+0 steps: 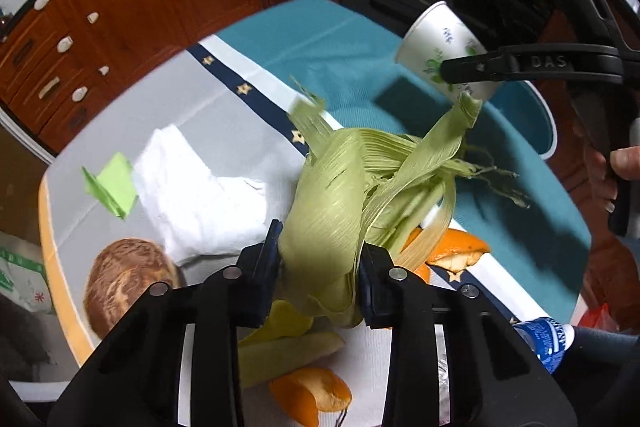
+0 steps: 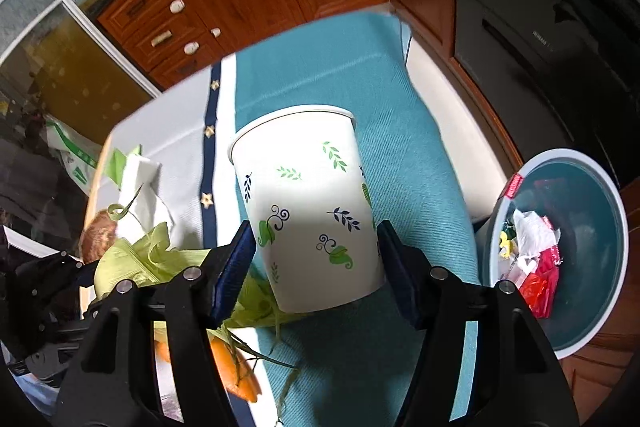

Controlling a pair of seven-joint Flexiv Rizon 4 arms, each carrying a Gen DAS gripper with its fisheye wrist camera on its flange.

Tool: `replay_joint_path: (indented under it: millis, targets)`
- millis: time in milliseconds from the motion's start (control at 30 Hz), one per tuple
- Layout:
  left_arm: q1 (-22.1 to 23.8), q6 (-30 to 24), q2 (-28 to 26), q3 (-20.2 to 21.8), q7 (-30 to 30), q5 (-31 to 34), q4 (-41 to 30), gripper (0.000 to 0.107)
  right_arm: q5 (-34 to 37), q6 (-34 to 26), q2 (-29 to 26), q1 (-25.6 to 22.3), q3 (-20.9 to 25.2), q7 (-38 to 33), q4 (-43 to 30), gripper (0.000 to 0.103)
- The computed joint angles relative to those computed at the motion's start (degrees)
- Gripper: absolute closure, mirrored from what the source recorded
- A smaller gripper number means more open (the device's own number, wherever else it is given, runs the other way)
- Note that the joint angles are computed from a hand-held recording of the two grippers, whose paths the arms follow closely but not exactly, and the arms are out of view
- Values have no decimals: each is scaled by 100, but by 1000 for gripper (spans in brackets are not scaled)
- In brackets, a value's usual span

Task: Collect trash
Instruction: 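Carry the cup and corn husks over the teal bin and open both tools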

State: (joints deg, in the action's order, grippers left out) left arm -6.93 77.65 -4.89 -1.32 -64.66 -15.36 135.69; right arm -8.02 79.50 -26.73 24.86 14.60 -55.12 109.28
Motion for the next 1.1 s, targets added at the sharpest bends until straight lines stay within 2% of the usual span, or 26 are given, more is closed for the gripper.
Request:
replay_joint_path:
  millis: [333,667,867,1100]
  targets:
    - [-43,-38,723,162,-973,841,71,74,56,498,904,-103,-91,285,853,43]
    - [-44,-218,1204,-21,-1691,1473,32,73,128,872,1630,-287,-49,487,1681,43]
    - [-174,-306,1238,-234,-2111,1769,-156,73,152,1152,2060,-426,-87,549,2136,43]
    - [-444,-428,822,-463,-2616,2096,-606,73,411,1371,2493,-714,-115,353,2574,43]
